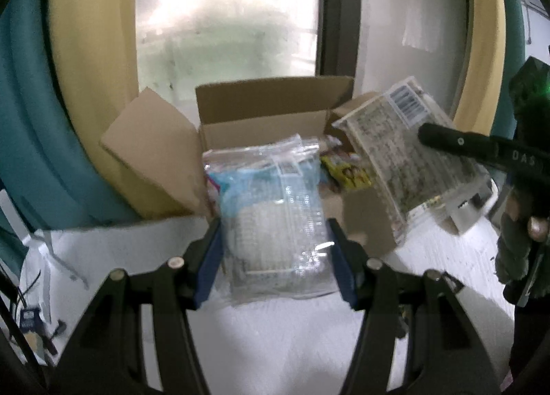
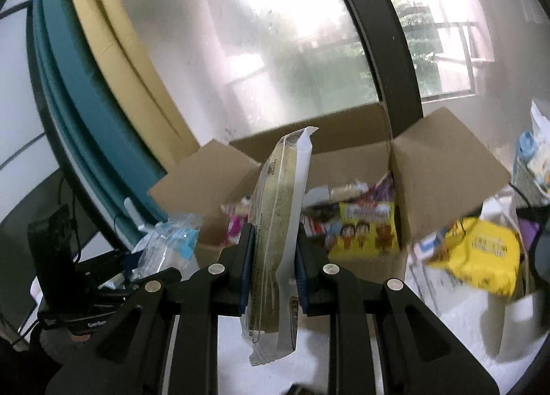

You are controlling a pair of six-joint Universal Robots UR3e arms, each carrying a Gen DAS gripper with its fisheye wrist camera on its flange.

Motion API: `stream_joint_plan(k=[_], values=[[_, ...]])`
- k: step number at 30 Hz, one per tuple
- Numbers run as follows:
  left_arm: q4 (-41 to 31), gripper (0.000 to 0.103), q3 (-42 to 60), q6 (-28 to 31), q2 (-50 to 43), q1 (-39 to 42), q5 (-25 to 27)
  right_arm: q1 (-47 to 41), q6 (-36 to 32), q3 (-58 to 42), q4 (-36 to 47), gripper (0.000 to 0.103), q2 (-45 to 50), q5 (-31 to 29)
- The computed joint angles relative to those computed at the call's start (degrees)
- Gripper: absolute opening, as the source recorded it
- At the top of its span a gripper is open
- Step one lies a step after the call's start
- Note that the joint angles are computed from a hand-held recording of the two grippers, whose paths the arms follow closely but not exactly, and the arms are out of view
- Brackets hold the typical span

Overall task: Organize snacks
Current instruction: 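Lift both held items and carry them over the cardboard box, then open both tools to drop the items into the box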

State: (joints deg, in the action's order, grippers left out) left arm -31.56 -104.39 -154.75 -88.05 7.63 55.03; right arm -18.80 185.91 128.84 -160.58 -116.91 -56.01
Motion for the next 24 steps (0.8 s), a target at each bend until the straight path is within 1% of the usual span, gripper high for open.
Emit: stream_joint_plan(k=[6,11,18,20,21,22,23,24], values=[[-0.35,0.059,12.11,-4.00,-9.23,-3.33,3.04,0.87,2.11,-5.19,-6.02,0.023,8.83,-2.78],[-2.52,0.059,23.63,-6.41,-17.78,-7.01,7.35,0.54,3.41,-8.11,-9.50,0.023,15.23,-3.71],[-12.59,0.060,43.01,-9.46,-30.70,-11.25,12.28,0.28,5.06,-10.92,-13.89,0.023,23.45,-5.42],[-15.97,0.061,49.17,-9.83,-34.45,-12.28,13.68,0.11,5.84,-11.77,-14.33,0.023,25.15,-6.21],[-16.57,0.061,50.30,-10.06,-35.23,-12.72,14.23,0.18,6.11,-12.50,-13.96,0.024,26.26,-6.97],[-17.53,0.061,52.41,-10.46,-36.61,-13.07,14.86,0.32,6.22,-13.59,-12.98,0.025,27.56,-7.84],[-19.75,0.061,56.31,-11.22,-38.89,-13.56,15.74,0.46,6.30,-14.33,-12.22,0.031,28.33,-8.65],[-21.10,0.062,58.47,-11.70,-40.13,-13.85,16.08,0.40,6.72,-14.47,-12.60,0.045,28.92,-9.39]])
